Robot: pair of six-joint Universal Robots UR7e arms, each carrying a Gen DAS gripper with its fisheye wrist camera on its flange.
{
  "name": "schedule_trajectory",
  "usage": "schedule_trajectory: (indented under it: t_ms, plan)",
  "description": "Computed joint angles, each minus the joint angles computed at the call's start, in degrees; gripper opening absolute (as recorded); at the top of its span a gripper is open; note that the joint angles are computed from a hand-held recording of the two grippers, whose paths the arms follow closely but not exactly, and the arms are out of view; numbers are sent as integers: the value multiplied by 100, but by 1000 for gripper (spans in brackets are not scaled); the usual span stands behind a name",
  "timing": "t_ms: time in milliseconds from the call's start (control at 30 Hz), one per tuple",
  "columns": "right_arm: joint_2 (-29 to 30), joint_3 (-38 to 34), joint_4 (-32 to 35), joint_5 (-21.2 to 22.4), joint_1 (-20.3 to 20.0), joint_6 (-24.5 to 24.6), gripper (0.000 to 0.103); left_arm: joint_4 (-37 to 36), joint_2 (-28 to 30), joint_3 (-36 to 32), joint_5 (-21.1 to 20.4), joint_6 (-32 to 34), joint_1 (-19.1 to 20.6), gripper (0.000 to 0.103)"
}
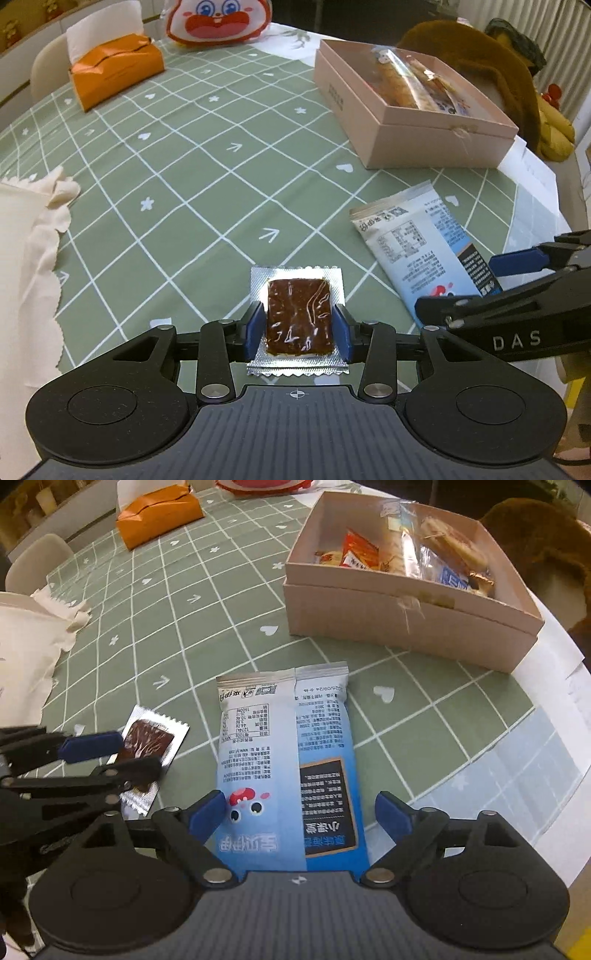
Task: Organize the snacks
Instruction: 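Hold the chocolate packet in the left tool while the right tool grasps the blue biscuit bag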
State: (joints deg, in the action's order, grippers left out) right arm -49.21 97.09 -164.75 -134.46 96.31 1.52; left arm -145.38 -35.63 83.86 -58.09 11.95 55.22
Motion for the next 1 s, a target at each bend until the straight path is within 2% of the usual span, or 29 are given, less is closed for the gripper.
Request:
schedule_trajectory:
  t_ms: [33,67,133,267,400,533,633,1000]
  plan:
    - [-4,14,-32,-10,0,-29,87,-24,4,16,36,17,-13,45]
    - [-15,35,-81,-31,1,-90,79,-48,12,28,63,26,-24,44]
    - [-103,131,-159,-17,-1,-146,76,-53,24,32,54,19,-36,44]
    - [-353,458,-382,-164,-65,45,74,-15,14,56,-181,99,-46,44]
    - [-724,863,-444,-180,-175,479,74,-110,34,176,-340,376,-121,44]
    - [-1019,1234,-580,-168,-263,684,79,-288,99,296,-194,807,-226,51]
    - [-1057,1391,-872,-226,-281,657,83,-282,127,262,-242,806,-212,53]
    - [-840,1257,-1075,-395,-290,456,95,-100,107,158,-402,525,-159,53]
